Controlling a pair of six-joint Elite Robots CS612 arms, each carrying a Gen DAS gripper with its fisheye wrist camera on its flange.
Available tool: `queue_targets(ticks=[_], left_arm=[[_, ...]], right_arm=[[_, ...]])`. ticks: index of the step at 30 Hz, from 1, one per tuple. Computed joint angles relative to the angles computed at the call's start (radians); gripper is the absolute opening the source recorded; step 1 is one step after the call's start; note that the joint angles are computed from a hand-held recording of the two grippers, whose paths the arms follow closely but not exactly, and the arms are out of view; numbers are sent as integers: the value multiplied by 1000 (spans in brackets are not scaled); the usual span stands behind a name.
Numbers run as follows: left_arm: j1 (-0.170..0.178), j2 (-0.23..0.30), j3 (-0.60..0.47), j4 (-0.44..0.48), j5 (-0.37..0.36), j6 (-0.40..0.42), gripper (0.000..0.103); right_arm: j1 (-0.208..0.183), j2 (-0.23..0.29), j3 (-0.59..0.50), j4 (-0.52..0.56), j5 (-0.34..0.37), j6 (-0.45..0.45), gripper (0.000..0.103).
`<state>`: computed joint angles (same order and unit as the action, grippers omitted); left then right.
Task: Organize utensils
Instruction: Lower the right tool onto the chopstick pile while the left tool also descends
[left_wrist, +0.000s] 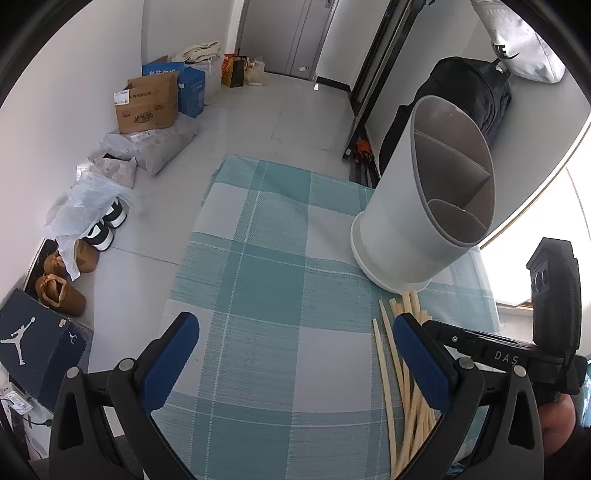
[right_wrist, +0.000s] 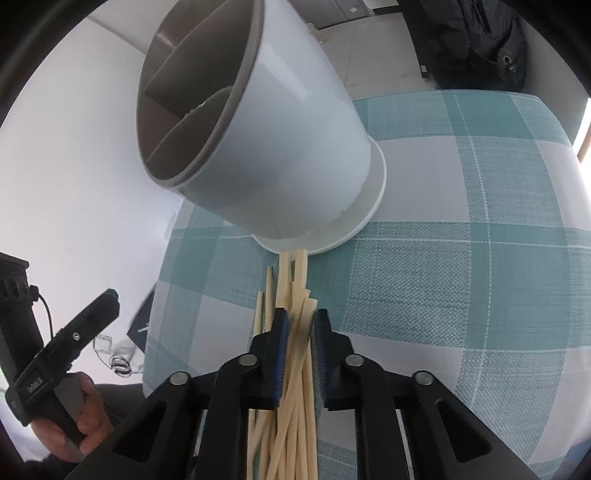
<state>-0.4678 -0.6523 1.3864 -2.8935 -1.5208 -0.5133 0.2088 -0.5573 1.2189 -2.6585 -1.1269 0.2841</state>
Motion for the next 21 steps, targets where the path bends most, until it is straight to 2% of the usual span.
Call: queue_targets(ticks=[3,8,13,18,21], left_arm=[[-1,4,-9,15,-3,5,102],[-5,9,-20,42,-1,18,102],[-14,11,-25,57,3,41,102],[-17,20,-51,104,-87,80,102],[-28,24,-61,119,-100,125,100]], right_arm=[[-5,-8,14,-12,9,14,5],[-13,-16,32,-44,24,51,5],[-28,-51,88,-127,22,64,4],[-44,-95,161,-261,-15,86,4],[-56,-117,202,-331,-27,109,4]])
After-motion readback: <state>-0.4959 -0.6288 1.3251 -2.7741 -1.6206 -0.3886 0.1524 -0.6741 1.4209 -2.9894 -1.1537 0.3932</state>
